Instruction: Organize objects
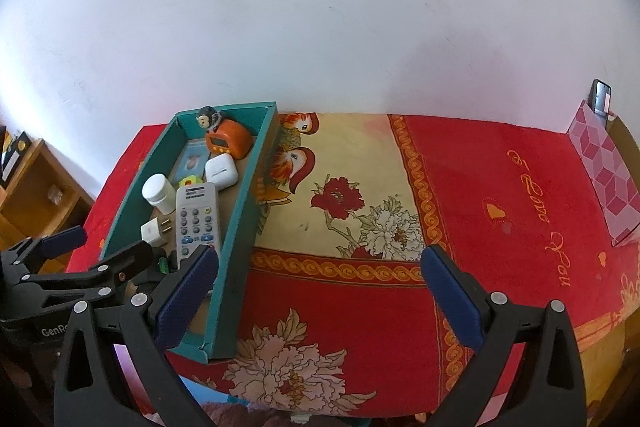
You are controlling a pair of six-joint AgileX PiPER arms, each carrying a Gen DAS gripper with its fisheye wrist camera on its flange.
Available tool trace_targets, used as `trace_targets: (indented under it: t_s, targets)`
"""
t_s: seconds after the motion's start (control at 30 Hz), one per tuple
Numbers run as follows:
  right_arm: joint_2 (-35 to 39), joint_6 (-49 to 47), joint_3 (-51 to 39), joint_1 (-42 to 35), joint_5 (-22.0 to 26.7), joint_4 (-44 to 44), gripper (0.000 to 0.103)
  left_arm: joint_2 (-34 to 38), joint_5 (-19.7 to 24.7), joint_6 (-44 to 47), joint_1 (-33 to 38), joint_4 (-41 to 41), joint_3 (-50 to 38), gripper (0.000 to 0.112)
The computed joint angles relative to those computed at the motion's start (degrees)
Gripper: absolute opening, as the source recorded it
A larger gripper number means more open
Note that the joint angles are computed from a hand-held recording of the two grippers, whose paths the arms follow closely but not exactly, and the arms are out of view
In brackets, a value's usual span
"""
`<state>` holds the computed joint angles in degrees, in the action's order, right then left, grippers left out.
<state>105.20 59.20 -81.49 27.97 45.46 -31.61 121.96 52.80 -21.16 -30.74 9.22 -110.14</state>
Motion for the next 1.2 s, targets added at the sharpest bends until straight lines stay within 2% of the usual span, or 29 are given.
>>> trace_targets:
  t_s: [0.6,1.2]
  targets:
    - [1.44,-3.68,-1.48,-2.07,-1.01,2.11,0.103,3.27,4.77,0.02,-0.79,-0.37,-6.01,0.103]
    - [0.36,-3.39,0.08,-2.63,-1.42,1.53,0.103,4.87,7.39,-0.39,-1.73,0.12,-8.88,0.103]
